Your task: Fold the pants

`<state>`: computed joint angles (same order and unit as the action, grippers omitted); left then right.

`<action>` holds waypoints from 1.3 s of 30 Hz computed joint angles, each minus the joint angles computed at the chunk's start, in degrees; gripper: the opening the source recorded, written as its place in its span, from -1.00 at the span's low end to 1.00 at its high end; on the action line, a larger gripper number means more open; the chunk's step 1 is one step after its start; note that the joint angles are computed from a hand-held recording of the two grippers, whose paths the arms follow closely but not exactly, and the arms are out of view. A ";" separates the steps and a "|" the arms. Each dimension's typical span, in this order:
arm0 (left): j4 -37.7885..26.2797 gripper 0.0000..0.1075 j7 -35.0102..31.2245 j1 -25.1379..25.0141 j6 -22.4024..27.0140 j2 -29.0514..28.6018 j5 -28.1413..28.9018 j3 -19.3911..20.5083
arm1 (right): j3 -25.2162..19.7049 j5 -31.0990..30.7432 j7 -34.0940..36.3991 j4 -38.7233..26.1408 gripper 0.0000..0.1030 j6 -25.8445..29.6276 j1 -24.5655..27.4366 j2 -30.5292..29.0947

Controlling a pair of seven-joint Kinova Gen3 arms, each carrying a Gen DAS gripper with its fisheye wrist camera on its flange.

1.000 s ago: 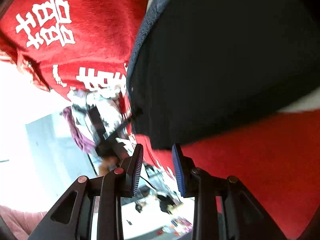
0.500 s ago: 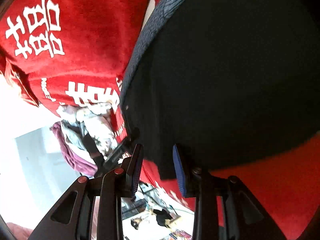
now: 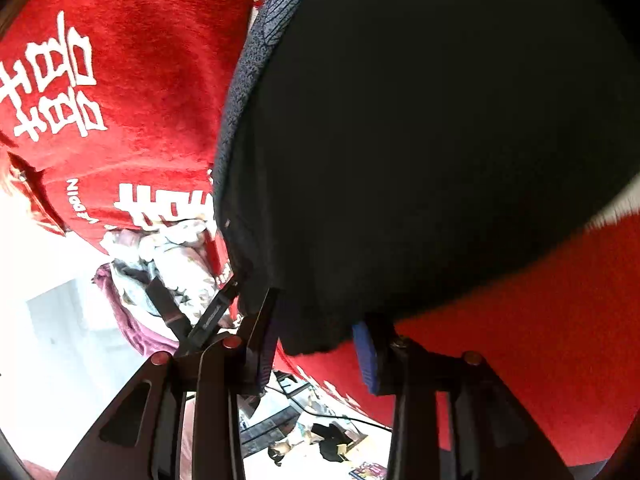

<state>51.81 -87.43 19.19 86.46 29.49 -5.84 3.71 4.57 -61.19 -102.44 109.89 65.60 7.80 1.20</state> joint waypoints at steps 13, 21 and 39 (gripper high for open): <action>-4.75 0.92 -0.29 3.31 6.41 -0.74 -1.58 0.42 | -1.34 18.45 -8.75 -11.78 -0.67 11.73 -2.62 -0.99; -6.21 0.92 7.15 12.71 5.57 1.58 0.42 2.40 | 0.59 35.97 -4.44 -27.85 -0.49 18.42 -1.46 3.40; -11.23 0.92 13.20 17.92 17.54 2.04 -1.27 2.12 | 5.50 28.15 0.44 -25.87 -0.34 26.18 6.36 -2.11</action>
<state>40.58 -74.23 37.11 104.00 31.53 -7.11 5.83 10.06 -33.04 -102.01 84.01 91.79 14.16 -0.91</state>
